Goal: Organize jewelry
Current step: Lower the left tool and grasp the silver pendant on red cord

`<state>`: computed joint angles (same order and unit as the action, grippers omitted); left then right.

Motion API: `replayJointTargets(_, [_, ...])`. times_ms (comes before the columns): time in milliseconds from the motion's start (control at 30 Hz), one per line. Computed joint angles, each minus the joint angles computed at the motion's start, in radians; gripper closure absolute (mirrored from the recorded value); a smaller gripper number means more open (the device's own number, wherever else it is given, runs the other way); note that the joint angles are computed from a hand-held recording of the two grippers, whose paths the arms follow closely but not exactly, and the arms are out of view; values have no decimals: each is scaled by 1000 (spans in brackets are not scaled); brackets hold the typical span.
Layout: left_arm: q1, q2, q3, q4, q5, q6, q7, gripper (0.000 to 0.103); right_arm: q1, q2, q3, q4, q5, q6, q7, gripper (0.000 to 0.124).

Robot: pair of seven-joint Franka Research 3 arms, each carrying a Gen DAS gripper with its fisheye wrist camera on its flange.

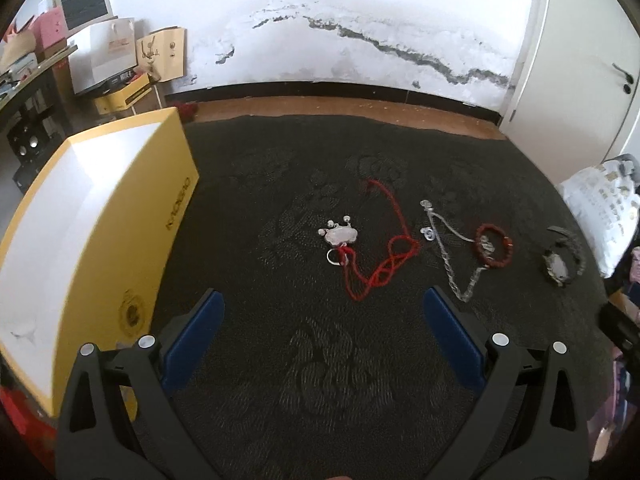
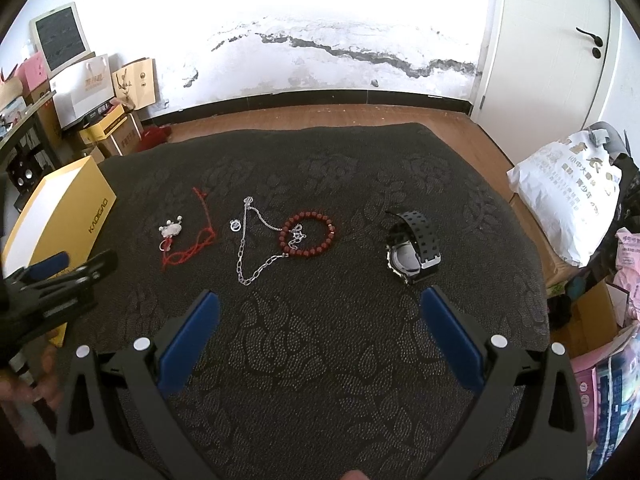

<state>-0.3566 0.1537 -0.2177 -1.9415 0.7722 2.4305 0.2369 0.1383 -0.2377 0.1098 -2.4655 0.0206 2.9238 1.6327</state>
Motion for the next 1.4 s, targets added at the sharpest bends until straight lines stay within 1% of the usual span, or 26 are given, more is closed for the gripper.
replayJointTargets(67, [4, 49, 6, 42, -4, 14, 13, 6, 8, 2, -10, 2, 15, -2, -12, 26])
replayJointTargets(100, [-4, 82, 14, 76, 13, -2, 7, 6, 16, 4, -19, 3, 30, -3, -25, 26])
replayJointTargets(133, [-7, 119, 17, 116, 1, -22, 27, 6, 17, 7, -22, 6, 36, -5, -31, 26])
replayJointTargets(200, [-3, 170, 24, 166, -36, -14, 82, 6, 22, 13, -28, 12, 51, -11, -45, 26])
replayJointTargets(233, [-12, 190, 34, 190, -33, -30, 93, 6, 27, 15, -34, 14, 64, -13, -57, 26])
replayJointTargets(267, [-25, 220, 43, 230, -31, -72, 111, 6, 33, 15, -41, 15, 78, -16, -72, 26])
replayJointTargets(300, [-28, 241, 47, 254, -45, -88, 124, 6, 36, 15, -44, 16, 87, -17, -82, 26])
replayJointTargets(367, [-22, 268, 56, 274, -76, -66, 133, 6, 39, 15, -53, 15, 106, -17, -107, 26])
replayJointTargets(467, [-25, 322, 72, 330, -107, -96, 154, 6, 40, 13, -64, 15, 138, -18, -136, 26])
replayJointTargets(567, [-11, 360, 73, 362, -166, -97, 190, 6, 40, 13, -73, 17, 169, -22, -156, 26])
replayJointTargets(600, [-20, 351, 92, 338, -146, -58, 146, 6, 41, 11, -77, 16, 181, -23, -165, 26])
replayJointTargets(633, [-26, 352, 99, 336, -142, -55, 132, 6, 38, 12, -77, 17, 185, -24, -169, 26])
replayJointTargets(667, [-34, 362, 103, 351, -132, -74, 142, 5, 35, 12, -75, 18, 187, -24, -171, 26])
replayJointTargets(833, [-32, 357, 107, 335, -133, -54, 129, 5, 21, 20, -66, 24, 182, -39, -169, 26])
replayJointTargets(1033, [-34, 348, 103, 328, -136, -63, 137, 6, 19, 24, -59, 22, 170, -39, -163, 26])
replayJointTargets(1067, [-35, 347, 103, 327, -133, -60, 138, 9, 16, 25, -57, 21, 164, -39, -159, 26])
replayJointTargets(1100, [-38, 346, 104, 329, -127, -63, 140, 17, 16, 25, -56, 21, 160, -39, -157, 26])
replayJointTargets(1133, [-39, 344, 105, 326, -120, -55, 141, 22, 16, 26, -57, 22, 160, -40, -156, 26])
replayJointTargets(1200, [-43, 342, 104, 327, -105, -46, 153, 47, 17, 25, -58, 21, 160, -40, -154, 26])
replayJointTargets(1233, [-48, 341, 107, 329, -96, -49, 155, 51, 19, 24, -59, 20, 162, -38, -157, 26])
replayJointTargets(1267, [-49, 342, 107, 330, -91, -46, 157, 61, 21, 25, -59, 20, 162, -37, -160, 26])
replayJointTargets(1300, [-49, 342, 107, 330, -88, -42, 161, 64, 21, 25, -60, 20, 162, -36, -162, 26])
replayJointTargets(1400, [-49, 338, 108, 325, -84, -35, 160, 67, 24, 28, -62, 21, 163, -37, -169, 26])
